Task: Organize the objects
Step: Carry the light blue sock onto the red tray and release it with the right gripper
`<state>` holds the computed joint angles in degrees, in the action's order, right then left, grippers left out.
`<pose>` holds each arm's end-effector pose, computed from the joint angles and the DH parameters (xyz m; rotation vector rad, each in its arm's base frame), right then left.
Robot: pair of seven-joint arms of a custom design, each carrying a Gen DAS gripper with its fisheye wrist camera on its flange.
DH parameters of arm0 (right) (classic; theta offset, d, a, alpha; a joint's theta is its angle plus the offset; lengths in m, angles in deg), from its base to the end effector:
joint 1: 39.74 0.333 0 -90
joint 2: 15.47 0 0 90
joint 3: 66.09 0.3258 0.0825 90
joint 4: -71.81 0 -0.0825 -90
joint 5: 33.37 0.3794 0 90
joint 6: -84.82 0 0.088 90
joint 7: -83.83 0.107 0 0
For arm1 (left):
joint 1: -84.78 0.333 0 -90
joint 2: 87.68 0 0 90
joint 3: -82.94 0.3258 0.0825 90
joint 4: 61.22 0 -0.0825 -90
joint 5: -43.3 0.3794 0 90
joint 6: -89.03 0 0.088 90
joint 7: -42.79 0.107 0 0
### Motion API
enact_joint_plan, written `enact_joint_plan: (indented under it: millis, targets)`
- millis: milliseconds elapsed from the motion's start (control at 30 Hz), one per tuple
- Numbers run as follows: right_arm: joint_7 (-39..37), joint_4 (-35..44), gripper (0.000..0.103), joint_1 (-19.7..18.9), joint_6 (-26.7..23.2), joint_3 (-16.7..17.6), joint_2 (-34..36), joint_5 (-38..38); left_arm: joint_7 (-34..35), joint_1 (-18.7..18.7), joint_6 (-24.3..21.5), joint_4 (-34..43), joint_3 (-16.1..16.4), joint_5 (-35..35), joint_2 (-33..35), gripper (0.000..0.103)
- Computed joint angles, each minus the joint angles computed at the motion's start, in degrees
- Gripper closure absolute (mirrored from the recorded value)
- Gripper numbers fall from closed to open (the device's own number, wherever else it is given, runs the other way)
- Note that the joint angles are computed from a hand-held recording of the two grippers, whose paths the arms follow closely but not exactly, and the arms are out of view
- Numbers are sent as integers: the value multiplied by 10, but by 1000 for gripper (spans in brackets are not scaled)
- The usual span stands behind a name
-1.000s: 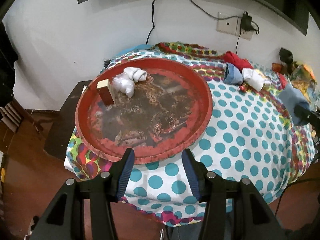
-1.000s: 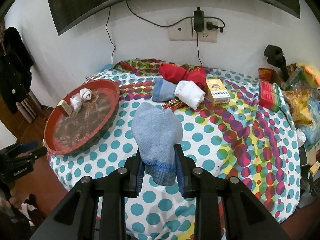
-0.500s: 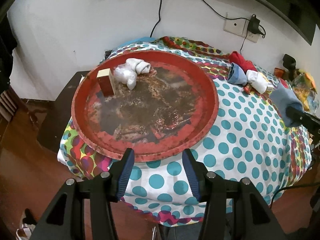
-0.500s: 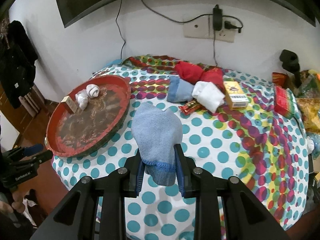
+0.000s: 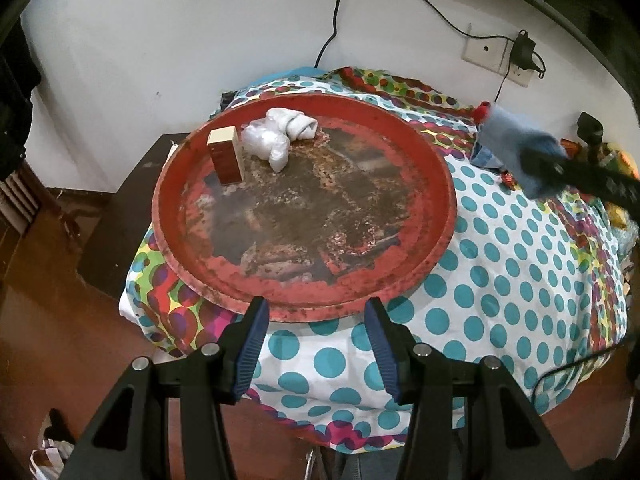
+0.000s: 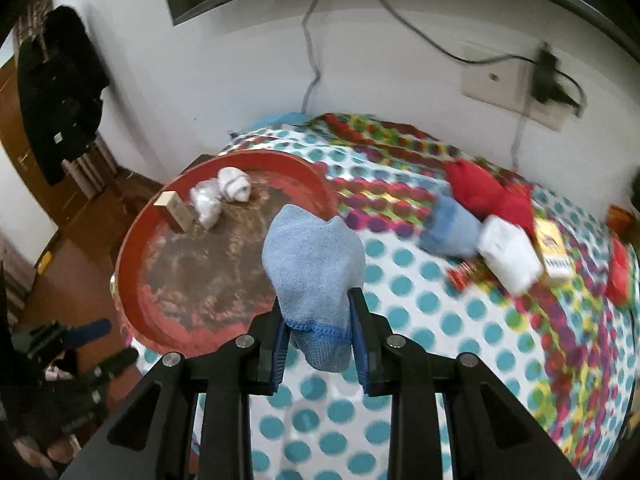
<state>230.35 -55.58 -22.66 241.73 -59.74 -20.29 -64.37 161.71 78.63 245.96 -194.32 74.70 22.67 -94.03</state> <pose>0.4953 0.2379 0.4860 -1.6701 1.9196 -0.5429 0.5143 -0.1193 0.4544 -1.4579 2.3627 -0.6891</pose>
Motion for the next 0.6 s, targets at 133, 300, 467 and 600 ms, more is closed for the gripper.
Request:
enact_joint_plan:
  millis: [133,300,467,600]
  targets:
    - [-57,72,76,7,-9,-4,61,36,0,2,-1,2,2,-1,2,52]
    - [-115,178,76,19,-39,-14,144,59,6,7,-7,11,7,-14,6,52]
    - [-167,282,76,27,-74,-23,223,87,10,14,-8,19,11,-24,15,52]
    - [-202,370,76,33,-111,-31,287,107,10,20,-13,27,13,-28,26,52]
